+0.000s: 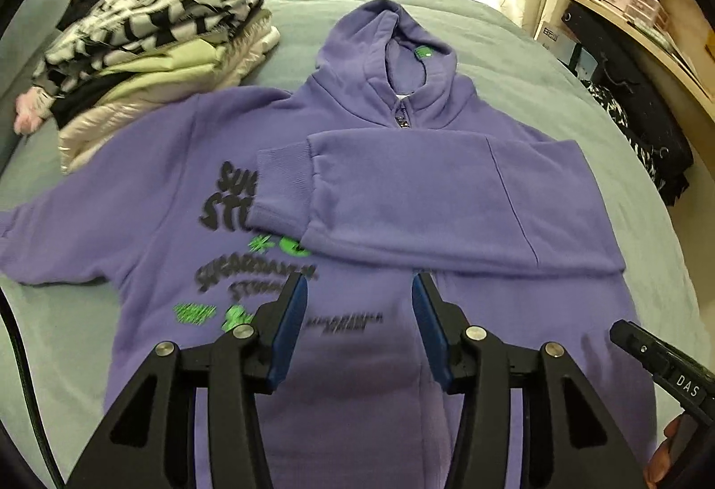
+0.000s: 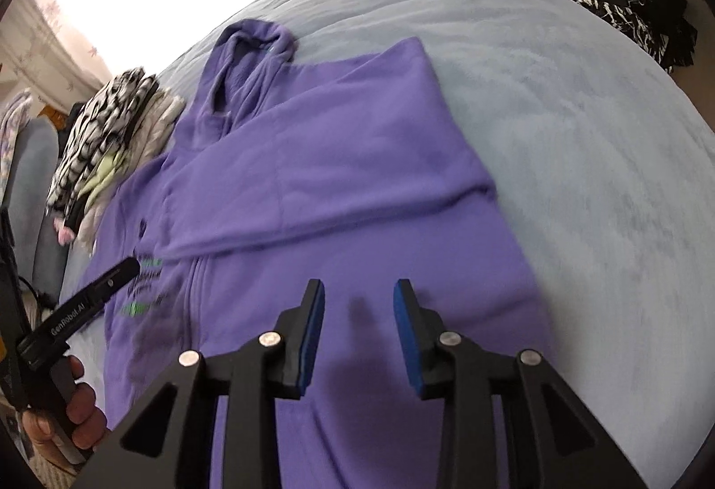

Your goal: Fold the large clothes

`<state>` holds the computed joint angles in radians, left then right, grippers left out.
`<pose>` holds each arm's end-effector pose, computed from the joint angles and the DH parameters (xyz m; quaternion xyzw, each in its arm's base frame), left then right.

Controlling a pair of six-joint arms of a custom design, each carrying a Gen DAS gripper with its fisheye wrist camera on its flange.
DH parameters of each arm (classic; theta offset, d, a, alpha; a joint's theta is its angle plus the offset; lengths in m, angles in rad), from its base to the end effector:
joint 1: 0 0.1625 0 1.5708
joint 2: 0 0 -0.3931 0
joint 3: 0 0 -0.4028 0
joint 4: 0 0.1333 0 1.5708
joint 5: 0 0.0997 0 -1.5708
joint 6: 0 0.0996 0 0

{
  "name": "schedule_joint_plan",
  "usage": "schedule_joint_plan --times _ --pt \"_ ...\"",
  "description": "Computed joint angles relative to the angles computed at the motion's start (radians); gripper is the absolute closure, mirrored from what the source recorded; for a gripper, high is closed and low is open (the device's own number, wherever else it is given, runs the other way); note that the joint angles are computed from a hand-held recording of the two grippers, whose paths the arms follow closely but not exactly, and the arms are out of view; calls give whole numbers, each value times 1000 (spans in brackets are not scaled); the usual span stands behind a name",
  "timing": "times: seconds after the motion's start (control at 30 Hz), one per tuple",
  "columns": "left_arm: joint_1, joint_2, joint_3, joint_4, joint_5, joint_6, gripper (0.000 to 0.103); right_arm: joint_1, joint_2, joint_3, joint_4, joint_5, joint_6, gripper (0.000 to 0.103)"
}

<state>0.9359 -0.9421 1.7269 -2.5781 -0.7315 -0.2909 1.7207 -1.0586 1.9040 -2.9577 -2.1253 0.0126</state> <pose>-0.2055 -0.6287 0.1529 0.1108 0.9019 -0.2715 0.3170 0.1679 -0.5703 0.1826 -0.0095 -0.9296 0.2778 0.2420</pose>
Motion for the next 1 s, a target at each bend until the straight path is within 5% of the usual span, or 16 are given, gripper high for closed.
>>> schedule_joint_plan --times 0.3,0.53,0.7,0.8,1.0 --pt "-89 -205 196 73 96 -89 37 78 -24 57 -3 -24 -2 71" --pt "-116 -376 294 190 189 -199 32 162 19 48 8 -48 -21 71" --pt "-78 -486 324 268 193 -260 31 226 92 -1 29 -47 -51 67" --pt "-33 -540 339 242 147 -233 22 275 170 -56 16 -91 -99 54" --pt "71 -594 356 122 72 -124 22 334 314 -182 1 -112 -183 54"
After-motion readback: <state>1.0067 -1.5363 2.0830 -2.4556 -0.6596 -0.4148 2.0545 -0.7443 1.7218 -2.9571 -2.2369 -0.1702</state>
